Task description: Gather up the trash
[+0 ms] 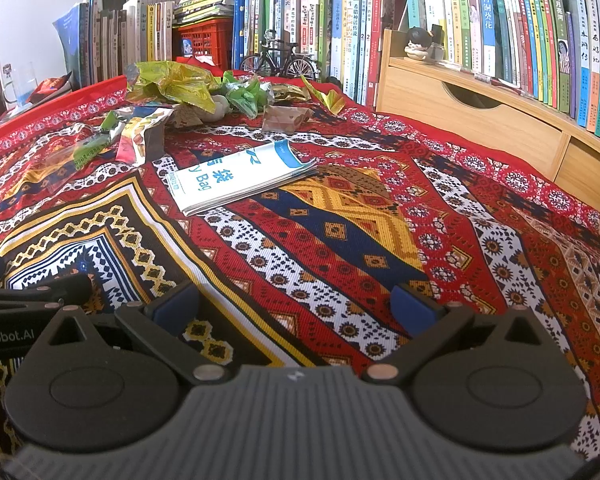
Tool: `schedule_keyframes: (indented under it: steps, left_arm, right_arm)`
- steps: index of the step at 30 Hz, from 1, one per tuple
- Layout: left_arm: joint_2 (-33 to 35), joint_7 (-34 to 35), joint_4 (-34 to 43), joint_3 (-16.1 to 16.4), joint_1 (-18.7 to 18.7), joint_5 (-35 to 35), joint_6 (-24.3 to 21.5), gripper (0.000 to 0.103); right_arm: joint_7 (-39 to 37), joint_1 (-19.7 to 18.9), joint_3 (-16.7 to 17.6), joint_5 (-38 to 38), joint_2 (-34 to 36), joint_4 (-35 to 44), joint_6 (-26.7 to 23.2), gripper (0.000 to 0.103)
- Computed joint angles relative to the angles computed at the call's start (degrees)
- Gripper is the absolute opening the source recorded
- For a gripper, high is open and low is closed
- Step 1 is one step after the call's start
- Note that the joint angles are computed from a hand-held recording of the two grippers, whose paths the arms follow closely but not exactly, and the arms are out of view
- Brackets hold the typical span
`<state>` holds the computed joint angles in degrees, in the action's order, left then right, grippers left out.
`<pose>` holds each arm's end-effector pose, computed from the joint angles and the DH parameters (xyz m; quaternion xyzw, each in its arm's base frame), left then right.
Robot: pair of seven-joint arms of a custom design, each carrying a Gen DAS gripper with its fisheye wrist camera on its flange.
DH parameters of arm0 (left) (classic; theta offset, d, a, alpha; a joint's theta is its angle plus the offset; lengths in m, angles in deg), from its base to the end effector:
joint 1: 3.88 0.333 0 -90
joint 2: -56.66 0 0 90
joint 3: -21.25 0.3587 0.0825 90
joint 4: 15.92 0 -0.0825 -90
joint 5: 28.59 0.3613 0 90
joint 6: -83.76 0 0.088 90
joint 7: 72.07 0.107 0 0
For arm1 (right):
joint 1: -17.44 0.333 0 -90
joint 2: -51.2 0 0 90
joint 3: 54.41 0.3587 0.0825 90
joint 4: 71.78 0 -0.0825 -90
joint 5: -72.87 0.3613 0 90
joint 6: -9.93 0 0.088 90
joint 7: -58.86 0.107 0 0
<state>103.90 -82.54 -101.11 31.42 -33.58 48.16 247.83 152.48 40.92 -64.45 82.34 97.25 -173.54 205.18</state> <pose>0.6695 -0.3288 0.2562 -0.6685 0.6146 -0.2822 0.3092 0.6940 0.1762 0.2608 -0.6764 0.6111 -0.2709 0.3093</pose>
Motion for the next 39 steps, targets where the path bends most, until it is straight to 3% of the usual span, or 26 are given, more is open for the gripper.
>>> schedule_keyframes:
  steps: [28,32,34,35,37,38,39]
  left_arm:
    - [0.01,0.47,-0.03,0.1,0.03,-0.16,0.38,0.103]
    - [0.42,4.45,0.46,-0.41,2.18,0.07,4.85,0.103]
    - [0.75,8.33,1.0,-0.83,4.06,-1.24,8.85,0.103]
    - [0.95,8.93,1.31,0.05,4.59,-0.71,12.1,0.103]
    - [1.34,3.12,2.23,6.23,1.8,4.32,17.83,0.103]
    - [1.77,1.75,3.52,7.72,1.57,6.72,19.54,0.103]
    - [1.86,4.39,4.18,7.21,2.63,6.39,20.23,0.103]
  right_arm:
    - [-0.18,0.33,-0.3,0.39,0.12,-0.02,0.12,0.103]
    - [0.17,0.3,0.03,0.92,-0.3,-0.84,0.2,0.103]
    - [0.3,1.07,-0.97,1.04,-0.62,0.21,-3.13,0.103]
    - [0.75,1.47,-1.44,1.03,-0.91,0.59,-4.72,0.103]
    - [1.75,0.48,-0.26,0.22,-1.98,0.61,-5.68,0.103]
    - [2.35,0.39,-0.09,-0.05,-2.27,0.92,-5.83,0.103]
    - [3.18,1.49,-1.31,0.05,-2.26,1.42,-6.19,0.103]
